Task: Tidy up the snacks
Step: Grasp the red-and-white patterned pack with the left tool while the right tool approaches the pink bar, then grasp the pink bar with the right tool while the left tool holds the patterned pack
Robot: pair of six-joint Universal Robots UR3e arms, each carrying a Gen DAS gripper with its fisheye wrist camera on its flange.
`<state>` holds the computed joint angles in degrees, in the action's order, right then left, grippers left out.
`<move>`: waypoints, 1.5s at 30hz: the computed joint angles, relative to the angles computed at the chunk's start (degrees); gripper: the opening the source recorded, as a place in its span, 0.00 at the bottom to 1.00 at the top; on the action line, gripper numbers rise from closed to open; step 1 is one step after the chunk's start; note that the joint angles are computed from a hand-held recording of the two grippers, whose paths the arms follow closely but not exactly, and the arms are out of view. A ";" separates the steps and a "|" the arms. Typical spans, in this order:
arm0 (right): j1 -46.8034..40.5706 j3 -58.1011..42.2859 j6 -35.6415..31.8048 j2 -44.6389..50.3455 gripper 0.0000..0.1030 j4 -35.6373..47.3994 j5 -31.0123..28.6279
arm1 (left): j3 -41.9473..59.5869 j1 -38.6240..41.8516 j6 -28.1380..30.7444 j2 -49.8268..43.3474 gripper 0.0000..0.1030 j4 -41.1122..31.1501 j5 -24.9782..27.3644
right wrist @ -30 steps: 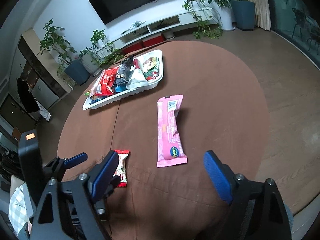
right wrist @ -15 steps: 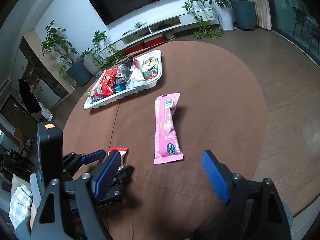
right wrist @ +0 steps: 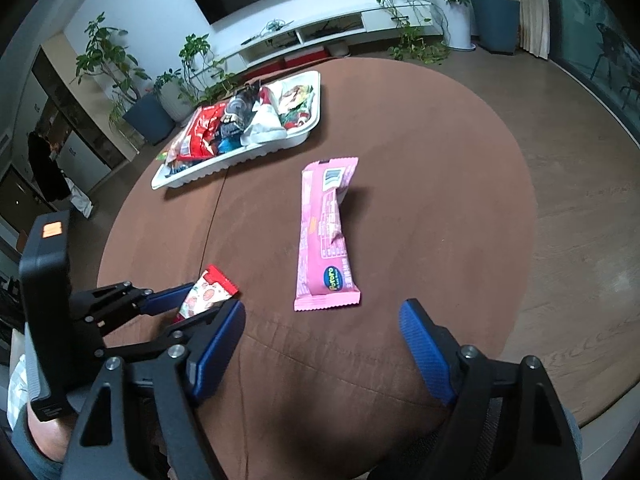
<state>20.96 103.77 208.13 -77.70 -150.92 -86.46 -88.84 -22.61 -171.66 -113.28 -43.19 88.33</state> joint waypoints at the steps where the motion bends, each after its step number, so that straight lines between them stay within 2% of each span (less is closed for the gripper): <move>1: 0.13 -0.52 -0.12 0.33 0.80 0.28 -0.06 | -1.34 0.45 0.29 1.20 0.30 0.22 -0.31; 8: -0.64 -5.24 -2.59 3.50 0.79 3.34 0.02 | -12.85 6.42 0.94 10.34 0.30 5.24 -4.44; 12: -0.63 -10.78 -4.84 7.49 0.75 6.72 0.47 | -19.59 12.01 0.38 16.39 0.29 6.92 -9.71; 14: -0.48 -13.93 -5.78 9.60 0.69 9.13 0.38 | -21.78 14.09 0.40 18.28 0.30 7.42 -11.39; 17: -0.02 -18.90 -6.60 12.96 0.66 12.67 -0.86 | -24.15 16.41 0.25 20.01 0.30 8.16 -13.39; 22: 1.91 -25.95 -8.84 17.67 0.50 18.42 -4.27 | -26.58 18.03 0.14 21.42 0.30 9.07 -14.51; 25: 2.78 -27.38 -9.08 18.57 0.48 19.20 -6.43 | -27.15 18.48 0.08 21.27 0.30 9.81 -14.91; 28: 3.85 -29.46 -9.40 19.66 0.40 21.07 -9.14 | -27.46 18.59 -0.28 20.84 0.30 10.63 -14.97; 30: 4.57 -29.71 -10.09 19.86 0.37 21.29 -10.38 | -27.66 18.83 -0.46 20.71 0.30 11.00 -14.99; 32: 5.10 -29.74 -10.88 19.94 0.28 21.12 -10.65 | -27.90 19.07 -0.66 20.60 0.30 11.43 -14.97; 37: 6.37 -32.15 -12.45 21.21 0.26 22.45 -12.51 | -28.27 19.36 -0.50 20.70 0.30 11.56 -15.48; 41: 5.79 -29.39 -11.95 19.75 0.25 19.60 -10.04 | -28.47 19.51 -0.38 20.51 0.29 11.62 -16.04; 45: 4.32 -23.94 -9.74 16.04 0.25 13.83 -4.94 | -28.77 20.00 -0.72 20.88 0.29 12.00 -16.47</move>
<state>25.29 79.83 198.39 -61.66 -137.09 -91.39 -117.61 -2.61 -172.39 -92.40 -31.19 71.85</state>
